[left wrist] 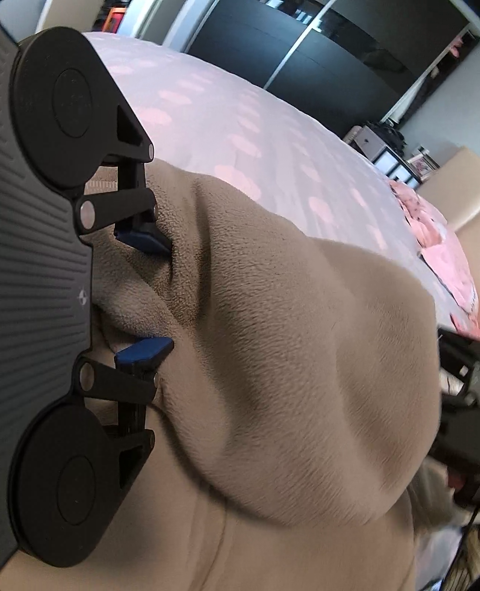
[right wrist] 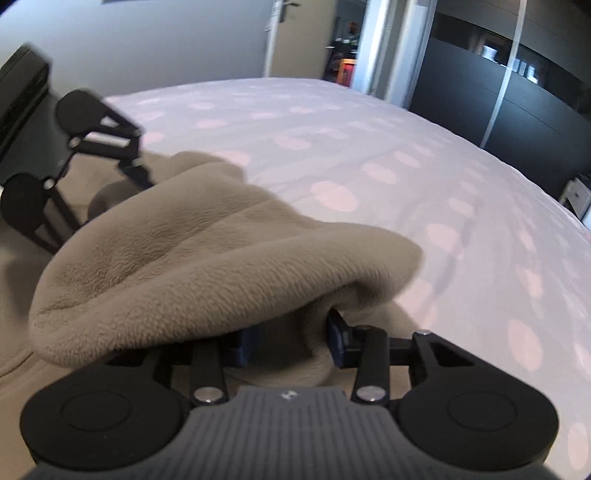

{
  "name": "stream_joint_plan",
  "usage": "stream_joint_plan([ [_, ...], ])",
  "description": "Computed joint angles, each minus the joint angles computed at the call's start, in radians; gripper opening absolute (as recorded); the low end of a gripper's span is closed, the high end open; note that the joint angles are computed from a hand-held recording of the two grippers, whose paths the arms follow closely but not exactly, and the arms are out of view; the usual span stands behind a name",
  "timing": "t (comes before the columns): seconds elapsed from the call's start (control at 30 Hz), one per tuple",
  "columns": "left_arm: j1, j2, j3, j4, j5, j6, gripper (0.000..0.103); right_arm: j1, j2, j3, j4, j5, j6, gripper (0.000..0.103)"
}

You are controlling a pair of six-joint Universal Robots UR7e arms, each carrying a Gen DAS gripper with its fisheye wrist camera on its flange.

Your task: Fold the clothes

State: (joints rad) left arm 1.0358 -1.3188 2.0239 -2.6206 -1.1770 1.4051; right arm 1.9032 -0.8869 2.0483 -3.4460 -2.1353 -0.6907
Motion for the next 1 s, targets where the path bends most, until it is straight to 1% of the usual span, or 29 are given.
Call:
stream_joint_plan([
  [0.03,0.001,0.003,-0.009,0.013,-0.006,-0.038,0.039,0.000,0.015,-0.016,0.017,-0.003,0.015,0.025],
  [0.07,0.002,0.006,-0.018,0.024,-0.013,-0.077,0.028,-0.001,0.025,-0.027,0.028,-0.007,0.035,0.016],
  [0.1,0.002,0.005,-0.023,0.029,-0.018,-0.111,0.023,-0.002,0.031,-0.034,0.032,-0.011,0.061,0.016],
  [0.13,0.002,0.000,-0.035,0.045,-0.028,-0.142,0.015,0.000,0.031,-0.035,0.027,-0.014,0.071,0.014],
  [0.17,0.002,-0.004,-0.048,0.061,-0.037,-0.174,0.012,0.004,0.026,-0.029,0.013,-0.019,0.067,0.013],
  [0.23,0.010,-0.015,-0.097,0.119,-0.079,-0.271,0.010,0.010,0.012,-0.015,-0.019,-0.027,0.061,0.012],
  [0.3,0.023,-0.021,-0.150,0.149,-0.129,-0.375,0.009,0.013,-0.016,0.003,-0.058,-0.037,0.063,0.012],
  [0.4,0.044,-0.016,-0.205,0.110,-0.180,-0.512,0.008,0.007,-0.038,0.013,-0.130,-0.064,0.065,0.011],
  [0.5,0.049,-0.002,-0.237,0.040,-0.190,-0.633,0.008,-0.002,-0.051,0.014,-0.202,-0.088,0.065,0.010],
  [0.53,0.049,0.013,-0.258,0.038,-0.185,-0.672,0.008,-0.003,-0.049,0.010,-0.213,-0.090,0.068,0.010],
  [0.57,0.049,0.022,-0.269,0.035,-0.166,-0.710,0.008,-0.003,-0.046,0.007,-0.211,-0.099,0.068,0.007],
  [0.6,0.053,0.022,-0.276,0.054,-0.156,-0.741,0.008,-0.001,-0.044,0.006,-0.204,-0.114,0.063,0.007],
  [0.7,0.055,0.036,-0.285,0.105,-0.126,-0.748,0.008,0.001,-0.048,0.022,-0.181,-0.139,0.071,0.007],
  [0.77,0.062,0.040,-0.278,0.114,-0.143,-0.717,0.012,0.006,-0.040,0.028,-0.177,-0.178,0.054,0.008],
  [0.8,0.061,0.038,-0.263,0.096,-0.149,-0.688,0.013,0.007,-0.035,0.030,-0.174,-0.186,0.049,0.008],
  [0.83,0.055,0.031,-0.250,0.086,-0.134,-0.639,0.015,0.004,-0.036,0.037,-0.178,-0.177,0.043,0.009],
  [0.87,0.048,0.025,-0.237,0.075,-0.119,-0.590,0.020,0.003,-0.037,0.045,-0.191,-0.169,0.028,0.012],
  [0.9,0.048,0.011,-0.215,0.058,-0.109,-0.547,0.024,0.004,-0.034,0.049,-0.208,-0.166,0.008,0.016],
  [0.93,0.047,-0.002,-0.194,0.042,-0.099,-0.505,0.031,0.003,-0.031,0.051,-0.222,-0.163,-0.014,0.024],
  [0.97,0.046,-0.015,-0.179,0.032,-0.101,-0.482,0.040,0.006,-0.029,0.053,-0.238,-0.162,-0.041,0.037],
  [1.0,0.045,-0.028,-0.165,0.024,-0.104,-0.459,0.043,0.013,-0.025,0.059,-0.262,-0.164,-0.074,0.041],
])
